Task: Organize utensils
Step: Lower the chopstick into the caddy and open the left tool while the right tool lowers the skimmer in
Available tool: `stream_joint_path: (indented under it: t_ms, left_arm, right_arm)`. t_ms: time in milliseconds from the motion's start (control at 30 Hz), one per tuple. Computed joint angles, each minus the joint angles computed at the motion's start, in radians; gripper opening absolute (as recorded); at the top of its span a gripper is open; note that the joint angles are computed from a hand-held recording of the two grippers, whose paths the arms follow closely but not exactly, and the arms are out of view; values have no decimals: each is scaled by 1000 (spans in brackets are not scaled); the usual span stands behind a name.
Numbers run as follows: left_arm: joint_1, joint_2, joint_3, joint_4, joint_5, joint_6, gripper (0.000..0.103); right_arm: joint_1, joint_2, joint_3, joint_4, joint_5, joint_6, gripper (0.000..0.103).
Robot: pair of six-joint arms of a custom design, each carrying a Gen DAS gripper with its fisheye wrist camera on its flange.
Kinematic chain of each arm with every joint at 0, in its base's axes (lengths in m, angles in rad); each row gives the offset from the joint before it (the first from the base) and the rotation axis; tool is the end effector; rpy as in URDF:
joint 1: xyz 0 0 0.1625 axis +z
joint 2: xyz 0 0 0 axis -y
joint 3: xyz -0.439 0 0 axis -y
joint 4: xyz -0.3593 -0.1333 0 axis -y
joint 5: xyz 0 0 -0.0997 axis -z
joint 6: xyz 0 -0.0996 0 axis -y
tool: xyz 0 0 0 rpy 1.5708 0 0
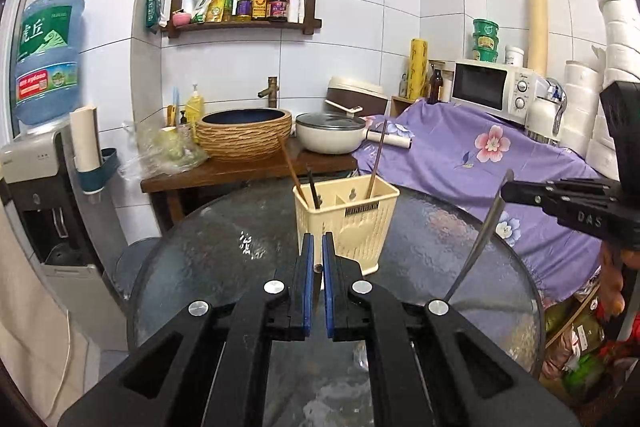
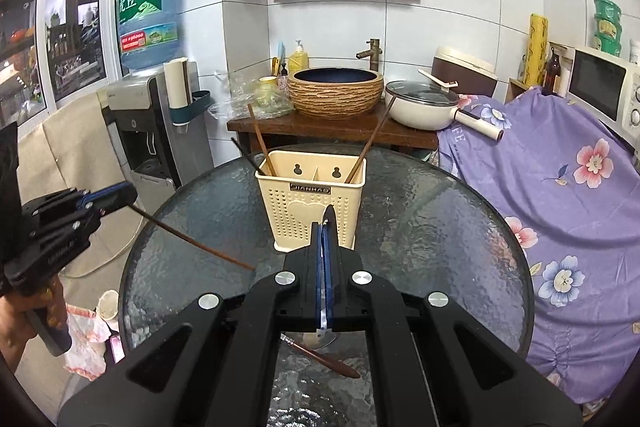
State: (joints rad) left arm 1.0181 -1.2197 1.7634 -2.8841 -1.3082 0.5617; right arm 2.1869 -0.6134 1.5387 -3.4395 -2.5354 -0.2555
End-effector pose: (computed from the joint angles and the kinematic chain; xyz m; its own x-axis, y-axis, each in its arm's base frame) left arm -0.1780 -0.5917 0.3891 -0.5751 0.6245 -0.5284 0.8074 0.3292 -0.4896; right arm 0.4347 -0.5249 0.1756 -0.7361 0.0857 0.6714 -0.5429 0.5176 -0.6614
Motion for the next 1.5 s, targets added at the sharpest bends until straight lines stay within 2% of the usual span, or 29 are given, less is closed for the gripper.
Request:
stream_joint_path:
  t_ms: [167,433,667,833,933,1033,1300,1333,1400,1500]
  left_arm:
    - [7,35,-94,106,-43,-50,4]
    - [5,82,-242,303,-102,-98,4]
    - [-22,116,-335,362,-121,-89,4]
    - [-61,160,-443,400,-126,-94,4]
    - [-86,199,-517,397,-99,-77,4]
    - [-98,245,-613,423,-101,-107,4]
    - [-109,378,-805,402,-42,-112,4]
    - [-110,396,-821,396,-21,-106,4]
    - [-104,426,-863,419,-23,-125,4]
    - [-96,456,-893,416,-18,-132,4]
  right_arm:
    - [3,-9,-17,12,18,-18,1]
    - [-2,-28,-75,107,48,-15,1]
    - [7,-13,-185,168,50,-76,1]
    - [12,7,-324,273,66,-98,1]
    - [9,28,-435,346,70,-94,1]
    - [7,56,-550,396,82,-104,1]
    - [-14,228,-945,547,59,-200,2]
    - [-19,242,-973,563,57,-199,2]
    - [-34,269,-1025,597,58,-184,2]
    - [-53,279,-1021,594,70,-172,2]
